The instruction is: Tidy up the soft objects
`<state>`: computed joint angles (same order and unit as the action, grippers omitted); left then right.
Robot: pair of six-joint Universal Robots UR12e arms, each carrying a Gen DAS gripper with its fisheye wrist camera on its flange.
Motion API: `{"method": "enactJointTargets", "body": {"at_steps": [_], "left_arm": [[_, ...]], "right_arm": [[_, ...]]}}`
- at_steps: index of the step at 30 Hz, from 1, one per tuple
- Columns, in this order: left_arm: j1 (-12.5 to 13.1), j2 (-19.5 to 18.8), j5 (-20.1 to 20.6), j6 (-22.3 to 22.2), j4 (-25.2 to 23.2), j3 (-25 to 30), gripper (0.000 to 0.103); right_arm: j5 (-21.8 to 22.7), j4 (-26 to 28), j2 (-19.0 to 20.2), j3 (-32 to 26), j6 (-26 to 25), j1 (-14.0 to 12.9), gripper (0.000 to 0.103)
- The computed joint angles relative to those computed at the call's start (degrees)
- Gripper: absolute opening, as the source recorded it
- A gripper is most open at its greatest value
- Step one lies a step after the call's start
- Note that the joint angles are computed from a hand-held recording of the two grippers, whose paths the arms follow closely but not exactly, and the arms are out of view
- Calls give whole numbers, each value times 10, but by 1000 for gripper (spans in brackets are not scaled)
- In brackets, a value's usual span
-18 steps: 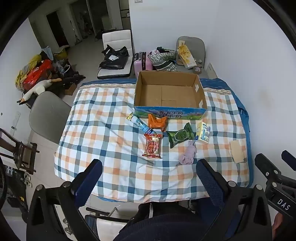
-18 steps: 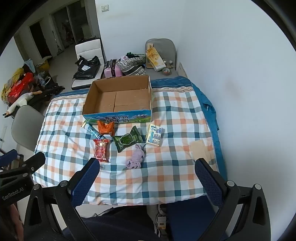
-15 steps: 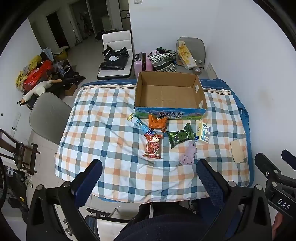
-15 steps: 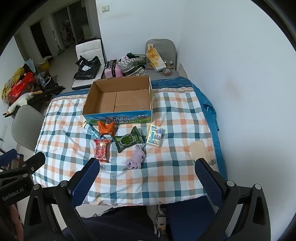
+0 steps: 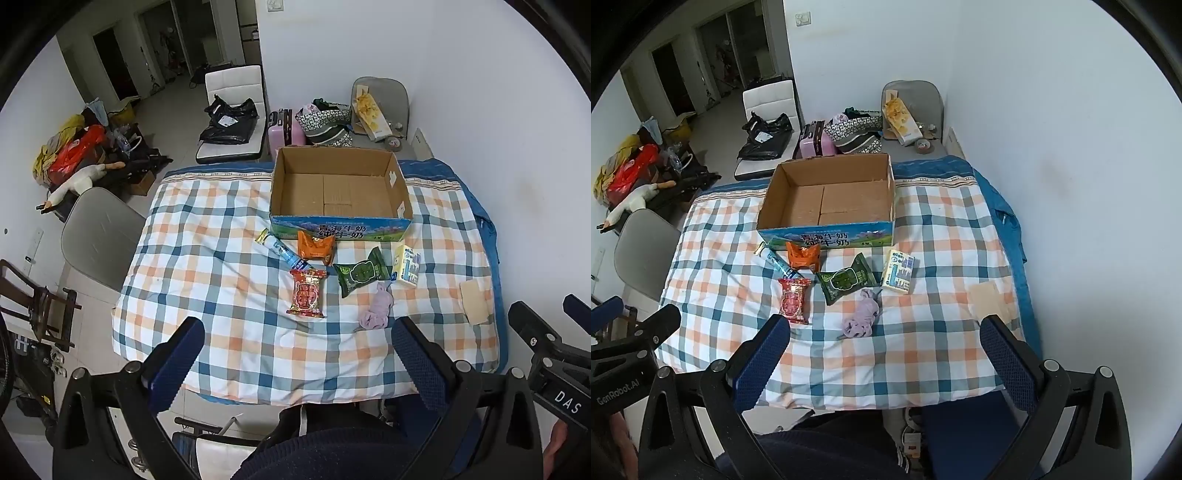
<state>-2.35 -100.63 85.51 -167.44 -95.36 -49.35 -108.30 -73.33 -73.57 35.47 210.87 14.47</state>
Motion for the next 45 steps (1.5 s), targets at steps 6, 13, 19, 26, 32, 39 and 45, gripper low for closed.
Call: {"method": "enactJointTargets", "body": {"at_steps": [6,13,19,26,32,39,45], "left_arm": [[0,3,-2,1,6,-5,103],[2,-3,-3,2,-2,13,103],[3,-3,-4,3,-2,13,103],[4,-1,-5,3,0,11,103],[5,-3,-6,3,-2,17,103],[4,-2,-4,2,0,16,103],[4,-2,-4,3,-1,16,103]], "right_arm": [[6,-10,-5,10,-4,-4,103],[3,-4,1,-4,-2,-2,103],[1,-3,1,-4,-3,-2,103],[0,-4,1,-5,-2,-2,103],[-1,2,4,-14,-3,-3,103],[-1,-5,0,-6,-4,-3,103],[0,-7,-1,-3,-3,-3,103]]}}
